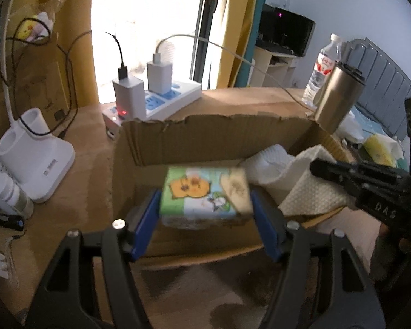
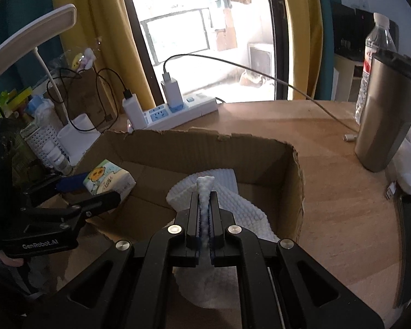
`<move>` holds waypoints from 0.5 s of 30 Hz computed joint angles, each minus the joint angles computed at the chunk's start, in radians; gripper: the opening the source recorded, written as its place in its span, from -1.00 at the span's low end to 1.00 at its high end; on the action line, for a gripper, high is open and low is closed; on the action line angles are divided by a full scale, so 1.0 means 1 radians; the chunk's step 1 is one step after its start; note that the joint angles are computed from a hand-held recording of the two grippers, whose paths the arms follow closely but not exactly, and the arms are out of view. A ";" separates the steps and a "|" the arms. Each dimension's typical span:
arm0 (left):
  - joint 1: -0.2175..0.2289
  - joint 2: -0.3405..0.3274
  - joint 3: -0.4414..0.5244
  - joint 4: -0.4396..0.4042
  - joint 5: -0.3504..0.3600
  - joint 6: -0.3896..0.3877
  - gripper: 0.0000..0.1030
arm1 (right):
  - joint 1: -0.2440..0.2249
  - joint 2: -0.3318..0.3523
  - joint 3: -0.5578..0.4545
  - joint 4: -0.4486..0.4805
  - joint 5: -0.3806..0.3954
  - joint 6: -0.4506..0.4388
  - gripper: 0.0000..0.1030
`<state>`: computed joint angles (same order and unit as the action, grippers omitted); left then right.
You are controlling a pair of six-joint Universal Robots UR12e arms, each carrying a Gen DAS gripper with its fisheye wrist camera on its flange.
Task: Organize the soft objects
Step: 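Carry the white cloth with the right gripper while the left gripper carries the green tissue pack into the box, then release the cloth into the box with the right gripper while the left gripper releases the tissue pack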
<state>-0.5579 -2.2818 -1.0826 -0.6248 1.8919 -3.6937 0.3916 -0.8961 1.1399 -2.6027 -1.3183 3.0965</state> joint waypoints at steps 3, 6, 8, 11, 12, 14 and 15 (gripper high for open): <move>-0.008 0.012 -0.015 0.036 0.038 -0.005 0.53 | 0.001 -0.008 0.006 0.010 -0.004 0.005 -0.75; -0.012 0.025 -0.032 0.068 0.058 -0.001 0.54 | 0.003 -0.024 0.025 -0.010 -0.005 0.000 -0.43; -0.015 0.035 -0.045 0.084 0.066 0.001 0.54 | 0.004 -0.036 0.038 -0.027 -0.007 0.002 -0.38; -0.021 0.046 -0.059 0.102 0.073 0.006 0.55 | 0.006 -0.049 0.053 -0.046 -0.012 0.003 -0.36; -0.023 0.052 -0.067 0.110 0.076 0.008 0.55 | 0.006 -0.055 0.060 -0.054 -0.013 0.003 -0.36; -0.028 0.059 -0.076 0.123 0.081 0.011 0.55 | 0.007 -0.068 0.076 -0.070 -0.016 0.000 -0.35; -0.030 0.062 -0.080 0.129 0.083 0.012 0.55 | 0.007 -0.072 0.081 -0.076 -0.016 0.000 -0.35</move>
<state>-0.5878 -2.2201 -1.1624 -0.4960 1.9747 -3.6820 0.3989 -0.9680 1.2208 -2.6786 -1.3343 3.0963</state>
